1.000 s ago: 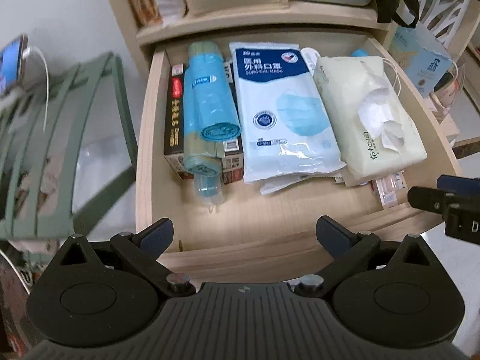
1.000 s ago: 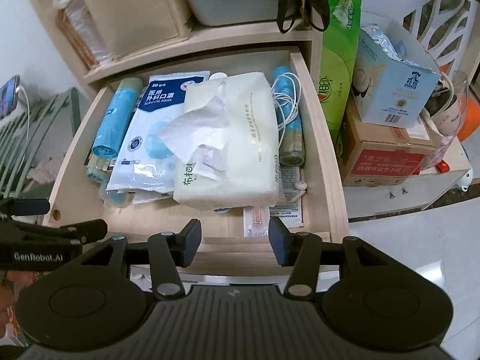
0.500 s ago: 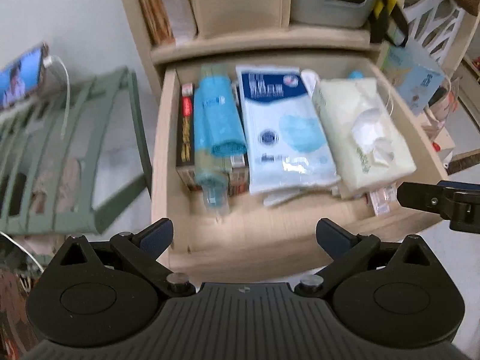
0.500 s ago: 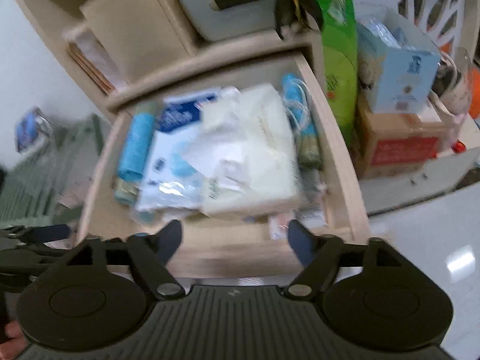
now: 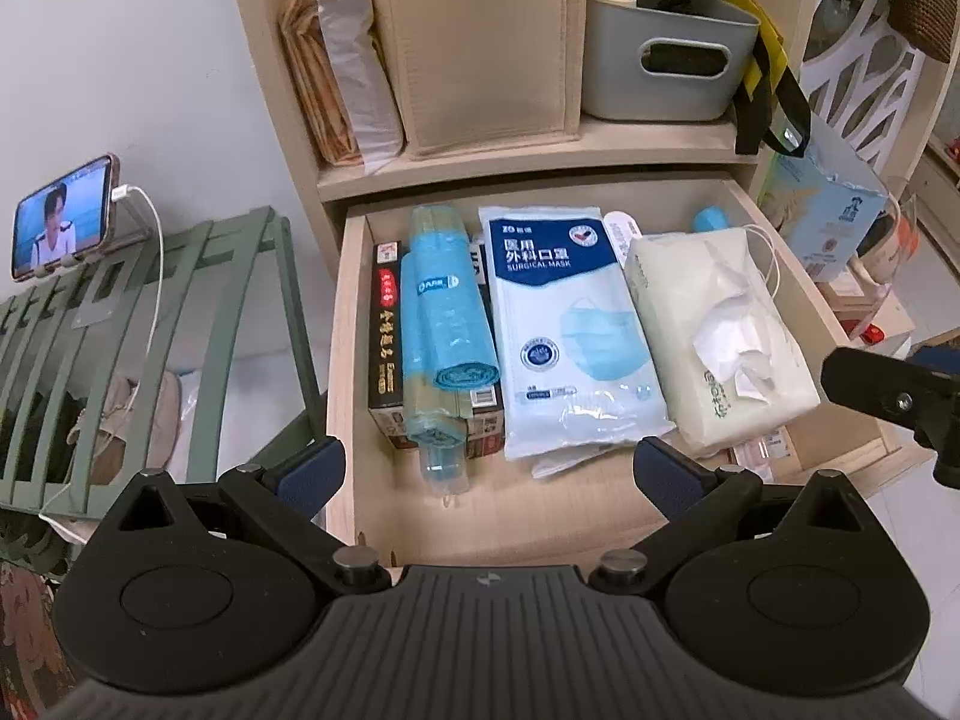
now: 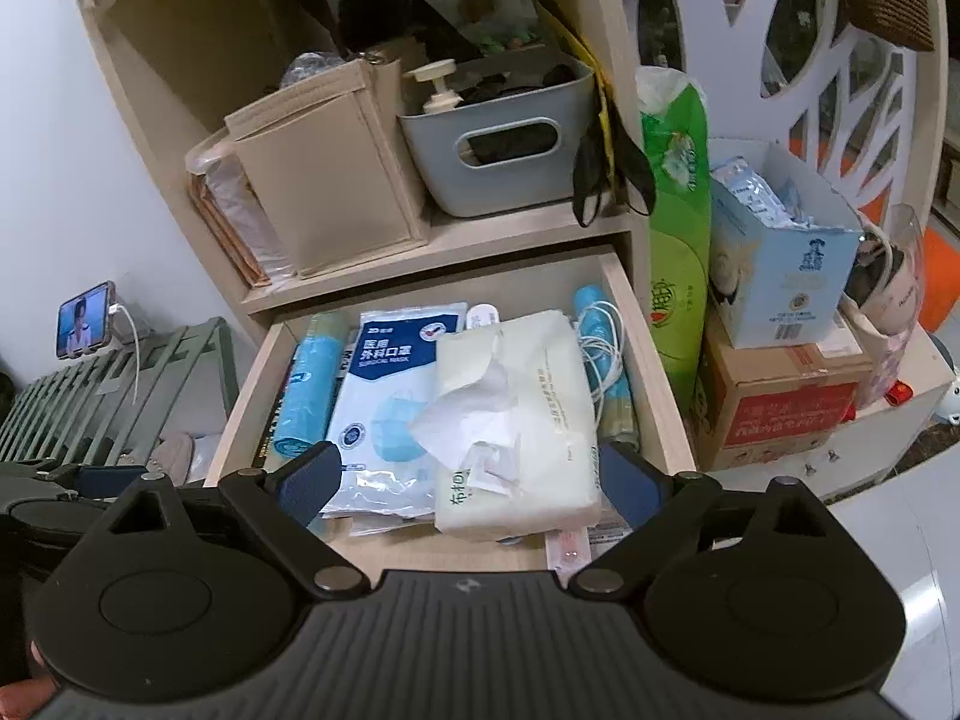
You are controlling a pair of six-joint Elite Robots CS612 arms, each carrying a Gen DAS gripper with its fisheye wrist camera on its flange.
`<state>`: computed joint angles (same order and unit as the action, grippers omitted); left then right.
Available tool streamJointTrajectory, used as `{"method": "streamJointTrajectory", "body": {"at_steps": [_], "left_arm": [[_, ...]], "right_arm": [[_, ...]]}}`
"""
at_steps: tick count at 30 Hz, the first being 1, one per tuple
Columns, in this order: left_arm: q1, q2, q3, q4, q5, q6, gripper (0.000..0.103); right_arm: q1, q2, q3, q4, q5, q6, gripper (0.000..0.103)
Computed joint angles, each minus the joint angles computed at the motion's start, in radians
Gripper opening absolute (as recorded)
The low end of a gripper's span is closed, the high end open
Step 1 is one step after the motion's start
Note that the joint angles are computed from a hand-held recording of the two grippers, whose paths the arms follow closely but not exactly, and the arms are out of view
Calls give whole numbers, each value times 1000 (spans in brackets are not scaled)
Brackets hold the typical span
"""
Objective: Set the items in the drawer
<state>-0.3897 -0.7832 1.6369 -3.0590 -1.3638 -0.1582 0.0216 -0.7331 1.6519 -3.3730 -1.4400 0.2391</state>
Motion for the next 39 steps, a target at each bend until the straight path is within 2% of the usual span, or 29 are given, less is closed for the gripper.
{"method": "streamJointTrajectory", "body": {"at_steps": [7, 17, 23, 27, 29, 32, 36, 39], "left_arm": [[3, 2, -10, 6, 1, -7, 103], [10, -12, -11, -24, 15, -15, 103], [35, -49, -11, -49, -107, -19, 103], [35, -73, -5, -88, -127, 5, 103], [34, -81, -5, -91, -127, 18, 103], [32, -88, -1, -119, -107, 28, 103], [32, -90, 2, -162, -73, 33, 103], [37, -89, -3, -168, -77, 22, 103]], "right_arm": [[2, 2, -3, -5, -19, 17, 96], [-14, -20, -18, -48, 8, 51, 96], [-61, -58, -55, -111, 167, 125, 96], [-80, -65, -95, -181, 237, 141, 96], [-80, -62, -123, -188, 231, 113, 96], [-70, -52, -177, -168, 170, 57, 95], [-63, -26, -263, -118, 131, -7, 83], [-57, -2, -348, -18, 112, -64, 77]]}}
